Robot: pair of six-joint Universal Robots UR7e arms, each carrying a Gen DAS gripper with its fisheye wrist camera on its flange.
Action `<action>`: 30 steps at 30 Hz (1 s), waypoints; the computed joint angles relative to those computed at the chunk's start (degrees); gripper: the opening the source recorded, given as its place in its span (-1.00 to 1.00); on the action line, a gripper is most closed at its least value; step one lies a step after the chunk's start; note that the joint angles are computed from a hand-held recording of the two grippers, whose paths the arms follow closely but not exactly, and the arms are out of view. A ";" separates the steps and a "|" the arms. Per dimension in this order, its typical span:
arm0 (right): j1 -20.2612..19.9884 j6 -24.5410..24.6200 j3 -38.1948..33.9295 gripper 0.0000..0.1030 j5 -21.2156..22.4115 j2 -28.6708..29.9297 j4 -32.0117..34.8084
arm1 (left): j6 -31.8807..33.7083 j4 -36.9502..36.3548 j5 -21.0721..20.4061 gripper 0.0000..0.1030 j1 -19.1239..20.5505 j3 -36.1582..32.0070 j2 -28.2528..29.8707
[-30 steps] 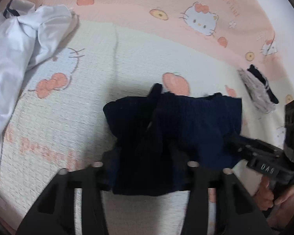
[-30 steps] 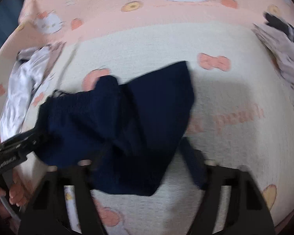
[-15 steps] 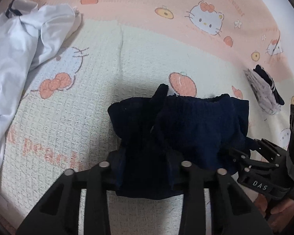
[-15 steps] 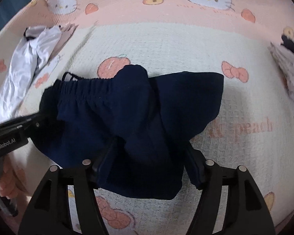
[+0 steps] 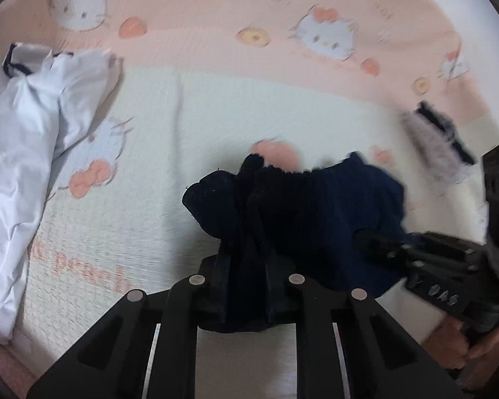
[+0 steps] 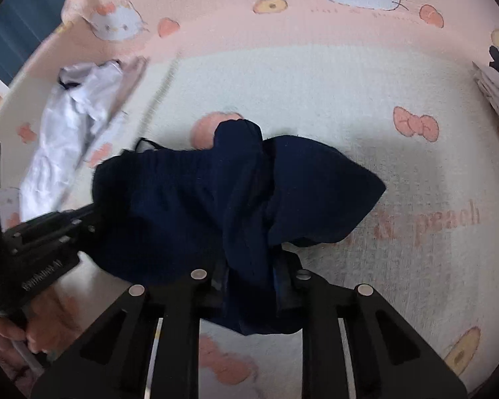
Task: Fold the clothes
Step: 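Lift the folded pants with both grippers and carry onto the garment stack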
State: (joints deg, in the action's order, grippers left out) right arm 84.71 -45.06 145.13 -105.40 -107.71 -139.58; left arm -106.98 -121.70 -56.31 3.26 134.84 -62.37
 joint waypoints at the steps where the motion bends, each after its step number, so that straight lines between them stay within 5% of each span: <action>1: 0.21 0.15 -0.77 -0.67 0.69 -1.64 2.17 | 1.14 -0.02 0.87 -0.68 0.09 -1.17 0.19; 5: 1.38 0.53 -5.67 -0.67 3.26 -6.01 6.51 | 12.38 -1.85 5.74 -0.68 3.68 -8.78 3.76; 9: 0.19 2.13 -15.21 -0.67 3.83 -5.37 8.15 | 30.70 -14.21 10.41 -0.68 10.18 -18.52 11.56; 13: -2.38 2.18 -25.84 -0.67 3.14 -1.06 6.74 | 49.60 -27.19 10.91 -0.68 16.44 -31.67 22.31; 16: -4.96 1.07 -34.67 -0.67 3.28 3.75 6.31 | 56.42 -28.42 9.79 -0.68 20.46 -42.47 29.80; 22: -9.49 -2.07 -45.45 -0.66 4.33 13.51 2.63 | 64.14 -28.73 6.07 -0.67 26.31 -58.72 41.85; 25: -12.01 -1.85 -46.86 -0.45 1.80 18.75 -2.33 | 60.07 -17.34 2.71 -0.55 28.90 -64.39 45.26; 27: -13.19 -0.38 -46.71 -0.16 -2.17 21.93 -5.62 | 58.33 -16.92 2.08 -0.08 29.30 -63.25 44.67; 30: -15.84 1.56 -44.78 -0.02 1.58 21.35 -9.03 | 61.51 -24.87 4.44 -0.04 28.15 -58.76 42.49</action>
